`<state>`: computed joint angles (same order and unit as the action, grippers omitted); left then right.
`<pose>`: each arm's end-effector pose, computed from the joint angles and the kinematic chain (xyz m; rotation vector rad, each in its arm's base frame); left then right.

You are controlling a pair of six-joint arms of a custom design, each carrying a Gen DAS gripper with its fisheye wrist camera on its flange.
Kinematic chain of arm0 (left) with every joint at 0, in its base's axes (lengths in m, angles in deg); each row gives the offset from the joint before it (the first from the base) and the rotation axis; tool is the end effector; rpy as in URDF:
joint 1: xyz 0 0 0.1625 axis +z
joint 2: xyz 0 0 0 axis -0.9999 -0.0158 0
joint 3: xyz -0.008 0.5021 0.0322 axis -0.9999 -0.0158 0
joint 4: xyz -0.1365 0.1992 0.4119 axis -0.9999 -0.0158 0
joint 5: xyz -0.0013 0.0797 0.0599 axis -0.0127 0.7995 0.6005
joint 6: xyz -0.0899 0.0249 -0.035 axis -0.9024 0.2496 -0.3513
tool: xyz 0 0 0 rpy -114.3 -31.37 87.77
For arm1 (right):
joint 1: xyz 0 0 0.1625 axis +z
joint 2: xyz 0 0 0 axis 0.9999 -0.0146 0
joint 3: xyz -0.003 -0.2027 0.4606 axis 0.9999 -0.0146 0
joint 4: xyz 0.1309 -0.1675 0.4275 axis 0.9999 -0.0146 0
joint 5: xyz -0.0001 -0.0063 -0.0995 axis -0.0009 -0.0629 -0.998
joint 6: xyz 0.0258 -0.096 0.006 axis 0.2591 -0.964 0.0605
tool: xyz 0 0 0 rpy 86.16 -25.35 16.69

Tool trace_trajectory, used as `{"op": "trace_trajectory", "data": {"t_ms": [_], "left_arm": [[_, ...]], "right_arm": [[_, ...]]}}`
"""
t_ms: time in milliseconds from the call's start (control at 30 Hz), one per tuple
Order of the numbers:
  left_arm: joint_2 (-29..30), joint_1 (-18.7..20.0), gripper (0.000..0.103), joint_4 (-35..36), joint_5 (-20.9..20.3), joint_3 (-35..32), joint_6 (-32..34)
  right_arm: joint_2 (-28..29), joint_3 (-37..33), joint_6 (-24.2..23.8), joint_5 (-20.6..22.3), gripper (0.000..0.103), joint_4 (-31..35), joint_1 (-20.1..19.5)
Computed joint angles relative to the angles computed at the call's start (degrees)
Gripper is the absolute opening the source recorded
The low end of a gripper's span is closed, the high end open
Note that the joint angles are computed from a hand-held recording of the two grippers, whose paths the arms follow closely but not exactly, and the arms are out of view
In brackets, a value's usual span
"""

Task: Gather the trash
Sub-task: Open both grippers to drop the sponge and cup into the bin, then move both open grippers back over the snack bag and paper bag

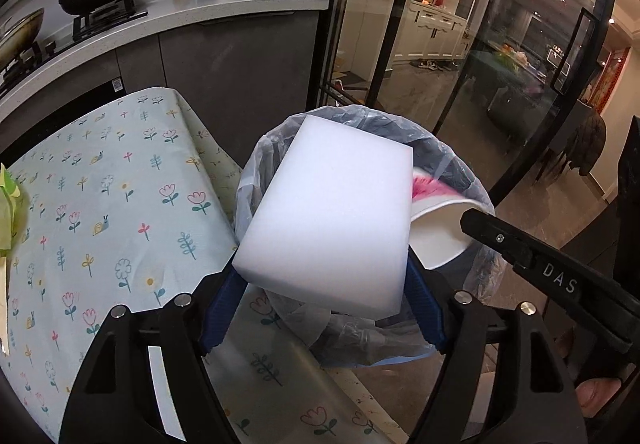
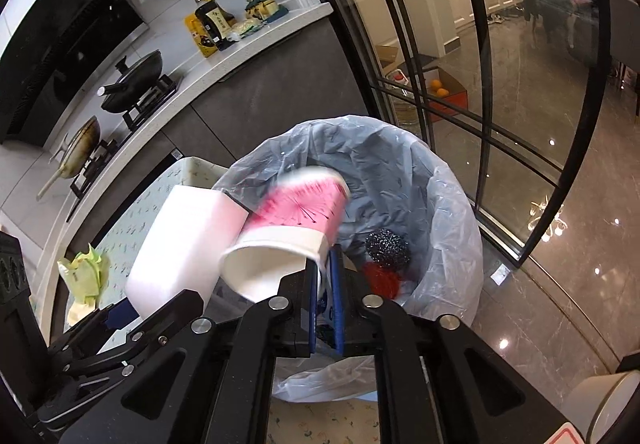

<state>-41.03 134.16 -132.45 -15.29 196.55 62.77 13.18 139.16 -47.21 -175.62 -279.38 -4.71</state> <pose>-0.1759 -0.4711 0.0181 0.3697 2.3970 -0.8430 0.0653 -0.5021 0.1002 0.2547 -2.6405 0.8952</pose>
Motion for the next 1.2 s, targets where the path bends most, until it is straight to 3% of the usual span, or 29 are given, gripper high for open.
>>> {"op": "trace_trajectory", "data": {"t_ms": [100, 300, 533, 900, 1200], "left_arm": [[0.51, -0.28, 0.074, 0.11, 0.48, -0.22, -0.11], [-0.15, -0.63, 0.087, 0.1, 1.29, 0.21, -2.06], [-2.01, -1.73, 0.087, -0.48, 2.59, 2.06, -3.57], [-7.98, -3.57, 0.088, 1.4, 6.43, 7.16, -7.76], [-17.39, -4.73, 0.09, 6.44, 10.4, 13.84, -15.3]], "right_arm": [[0.1, 0.09, 0.1, 0.12, 0.019, -0.34, -0.2], [-0.42, 1.03, 0.56, 0.99, 0.031, -1.91, 0.25], [-0.73, 2.11, 0.75, 1.35, 0.036, -2.79, 2.03], [1.16, 2.92, 1.61, 0.39, 0.045, -3.32, 8.16], [4.64, 2.21, 2.63, -1.66, 0.049, -3.1, 14.54]]}}
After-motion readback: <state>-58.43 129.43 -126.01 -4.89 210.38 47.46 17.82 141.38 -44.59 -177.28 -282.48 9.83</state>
